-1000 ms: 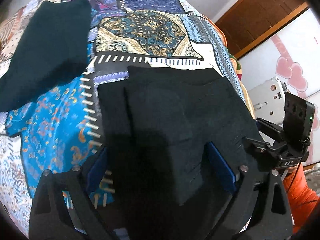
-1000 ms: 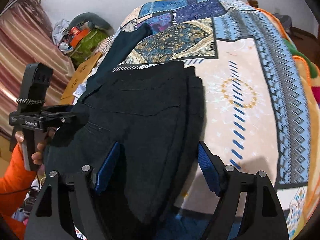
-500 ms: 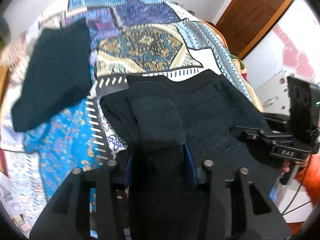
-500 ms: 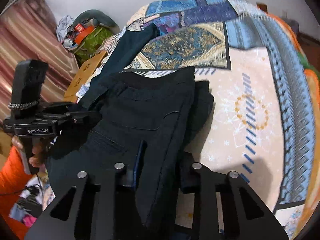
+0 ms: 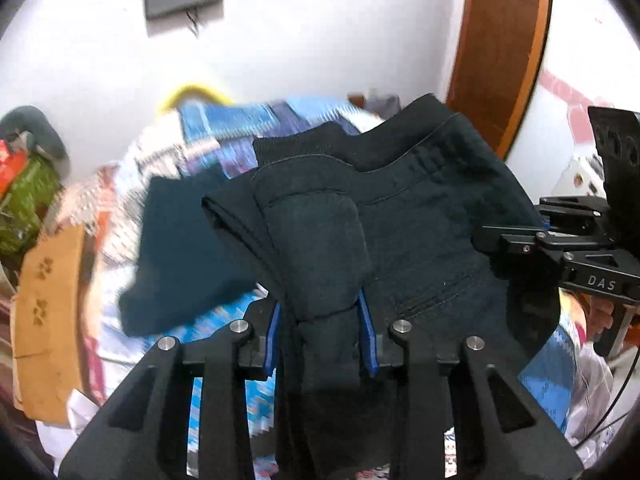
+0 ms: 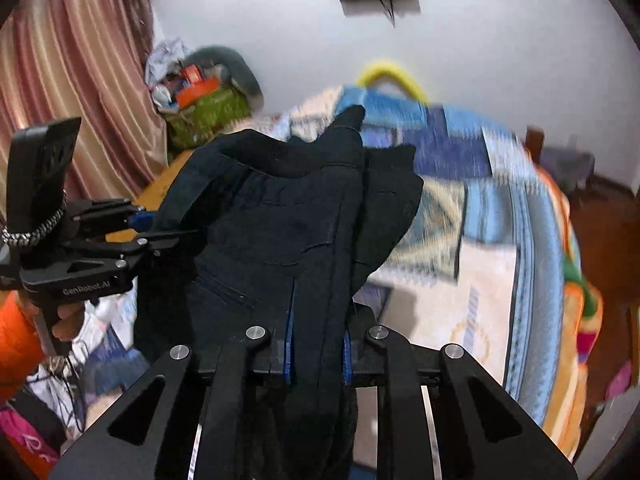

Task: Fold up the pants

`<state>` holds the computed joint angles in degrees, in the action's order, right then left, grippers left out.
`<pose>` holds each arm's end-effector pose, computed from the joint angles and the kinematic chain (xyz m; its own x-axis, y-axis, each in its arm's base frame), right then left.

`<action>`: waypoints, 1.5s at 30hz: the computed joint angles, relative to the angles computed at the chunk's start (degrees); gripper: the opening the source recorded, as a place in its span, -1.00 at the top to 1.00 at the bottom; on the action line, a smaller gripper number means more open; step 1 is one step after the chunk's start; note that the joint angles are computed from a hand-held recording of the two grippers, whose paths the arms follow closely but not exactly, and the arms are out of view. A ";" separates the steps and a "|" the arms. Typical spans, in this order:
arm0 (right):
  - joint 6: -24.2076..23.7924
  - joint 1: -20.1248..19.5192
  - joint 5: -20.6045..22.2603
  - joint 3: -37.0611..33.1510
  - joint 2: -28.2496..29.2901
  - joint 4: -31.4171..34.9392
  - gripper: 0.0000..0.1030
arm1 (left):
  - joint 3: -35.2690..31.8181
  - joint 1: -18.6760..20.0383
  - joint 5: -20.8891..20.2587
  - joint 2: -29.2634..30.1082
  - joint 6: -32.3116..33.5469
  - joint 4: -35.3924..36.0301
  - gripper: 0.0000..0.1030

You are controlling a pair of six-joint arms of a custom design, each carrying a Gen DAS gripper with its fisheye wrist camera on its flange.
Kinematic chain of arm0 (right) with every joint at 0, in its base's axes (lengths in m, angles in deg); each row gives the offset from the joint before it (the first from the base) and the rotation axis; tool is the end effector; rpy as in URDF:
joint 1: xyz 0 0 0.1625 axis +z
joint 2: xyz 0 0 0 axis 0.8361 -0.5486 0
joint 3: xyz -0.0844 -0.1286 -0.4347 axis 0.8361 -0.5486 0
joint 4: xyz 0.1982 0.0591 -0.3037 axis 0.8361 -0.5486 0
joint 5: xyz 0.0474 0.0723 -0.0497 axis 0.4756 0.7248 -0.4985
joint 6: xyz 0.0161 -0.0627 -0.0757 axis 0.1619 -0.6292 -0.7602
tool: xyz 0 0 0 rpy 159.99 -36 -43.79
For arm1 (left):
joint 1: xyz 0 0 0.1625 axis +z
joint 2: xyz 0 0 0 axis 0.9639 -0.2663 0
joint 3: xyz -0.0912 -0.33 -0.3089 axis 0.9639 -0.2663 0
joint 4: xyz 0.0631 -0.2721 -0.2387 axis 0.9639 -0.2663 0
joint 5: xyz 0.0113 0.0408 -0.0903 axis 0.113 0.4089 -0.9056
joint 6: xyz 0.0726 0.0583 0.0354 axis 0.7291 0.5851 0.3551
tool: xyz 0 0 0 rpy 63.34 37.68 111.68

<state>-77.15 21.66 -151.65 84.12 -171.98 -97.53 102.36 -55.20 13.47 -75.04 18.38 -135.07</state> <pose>0.0605 -0.3644 0.4213 -0.7291 -0.5068 0.4600 -0.6733 0.6515 -0.3494 -0.4842 -0.3881 0.0081 -0.6728 0.3462 -0.6538 0.6652 0.6699 -0.3298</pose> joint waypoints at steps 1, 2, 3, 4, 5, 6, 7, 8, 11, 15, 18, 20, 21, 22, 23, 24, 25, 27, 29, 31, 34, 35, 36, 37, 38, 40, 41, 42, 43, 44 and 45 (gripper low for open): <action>0.48 1.30 0.20 -0.34 0.65 -0.83 0.70 | 0.13 -0.05 1.16 -0.62 0.35 -0.32 0.37; 1.24 2.97 0.65 -0.89 1.70 -1.92 0.70 | 0.42 -0.08 2.73 -1.39 0.91 -0.87 0.37; 1.63 3.76 1.00 -1.17 2.29 -2.41 0.70 | 0.62 -0.01 4.22 -2.03 1.56 -1.43 0.37; 2.34 4.84 1.68 -1.76 3.21 -2.97 0.70 | 0.80 0.16 5.67 -2.78 2.16 -1.90 0.37; 3.13 5.93 2.05 -2.32 4.40 -3.78 0.70 | 0.80 0.53 6.90 -3.50 2.77 -2.41 0.37; 3.77 6.84 2.49 -2.67 5.36 -4.58 0.70 | 0.89 1.08 8.09 -4.36 3.62 -3.17 0.37; 4.56 8.11 2.63 -3.24 7.12 -5.99 0.70 | 0.84 1.50 8.89 -4.77 4.34 -3.67 0.37; 5.20 9.21 2.78 -3.78 8.98 -7.45 0.70 | 0.94 2.02 9.96 -5.28 5.23 -4.46 0.37; 7.55 11.43 2.62 -5.38 14.12 -10.61 0.70 | 0.33 4.24 12.72 -6.04 8.06 -6.00 0.37; 9.11 12.89 1.65 -7.80 20.62 -12.92 0.70 | -1.38 9.13 13.46 -6.66 10.13 -6.22 0.35; 10.39 13.32 0.46 -10.39 27.05 -14.69 0.70 | -2.11 12.82 12.43 -6.34 11.81 -8.37 0.35; 11.04 13.05 -0.29 -11.83 30.70 -15.42 0.70 | -2.60 16.07 10.52 -6.27 12.00 -8.89 0.34; 10.96 12.53 -0.65 -12.29 32.04 -15.57 0.70 | -3.13 17.43 9.72 -5.93 12.25 -8.88 0.34; 11.09 12.29 -1.13 -12.98 33.55 -15.76 0.70 | -3.73 19.24 8.64 -5.46 12.46 -8.97 0.34; 11.25 12.09 -1.68 -13.54 34.87 -15.90 0.70 | -4.88 21.27 7.52 -4.66 12.68 -8.65 0.34; 11.41 11.73 -2.35 -14.49 36.56 -15.88 0.70 | -5.18 22.27 7.10 -4.29 12.59 -8.36 0.34; 11.89 11.23 -3.17 -15.51 38.35 -15.64 0.70 | -6.50 23.92 6.53 -3.36 12.28 -6.90 0.34; 12.63 10.70 -4.65 -17.27 41.21 -15.32 0.70 | -8.51 26.10 6.38 -1.75 12.43 -5.36 0.34; 12.60 10.55 -6.04 -18.05 43.35 -16.45 0.70 | -10.81 28.51 5.91 0.22 13.11 -4.47 0.34; 12.47 10.29 -7.85 -19.14 45.17 -17.15 0.71 | -12.28 30.21 4.88 1.71 12.94 -3.98 0.30; 10.71 9.88 -11.94 -20.50 47.05 -17.55 0.68 | -13.89 31.59 5.44 3.17 12.29 -2.25 0.23; 10.30 9.42 -12.66 -20.80 47.12 -16.75 0.62 | -13.73 31.79 5.04 3.18 12.30 -2.29 0.17; 10.62 9.02 -12.30 -20.59 46.61 -16.22 0.60 | -13.78 32.13 4.38 3.20 12.74 -2.76 0.05; 11.19 8.58 -11.61 -20.24 45.86 -15.81 0.51 | -13.20 32.04 4.69 3.03 12.60 -3.27 -0.02; 12.15 8.55 -12.02 -19.67 45.08 -16.15 0.37 | -12.62 31.71 5.58 2.92 12.24 -3.32 -0.04; 13.08 9.06 -13.38 -18.48 43.87 -17.55 0.26 | -11.28 30.65 7.50 2.39 12.00 -2.79 -0.05; 12.96 9.35 -13.50 -17.74 42.73 -17.51 0.26 | -10.59 29.99 8.35 1.94 11.68 -2.21 -0.05; 12.74 9.59 -13.52 -17.21 41.92 -17.54 0.26 | -9.88 29.10 8.91 1.42 10.87 -1.51 -0.05; 12.15 10.14 -13.61 -16.12 40.41 -17.82 0.26 | -8.92 28.21 9.31 0.68 10.36 -1.38 -0.05; 11.15 10.80 -13.38 -14.83 38.65 -18.27 0.26 | -7.81 27.20 9.73 -0.12 9.66 -1.34 -0.05; 10.05 11.10 -12.65 -13.78 37.20 -18.86 0.26 | -6.80 26.11 10.27 -0.88 9.28 -1.50 -0.05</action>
<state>-67.10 32.76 -164.31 70.34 -134.78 -116.39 95.56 -29.09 23.74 -75.92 27.67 -136.57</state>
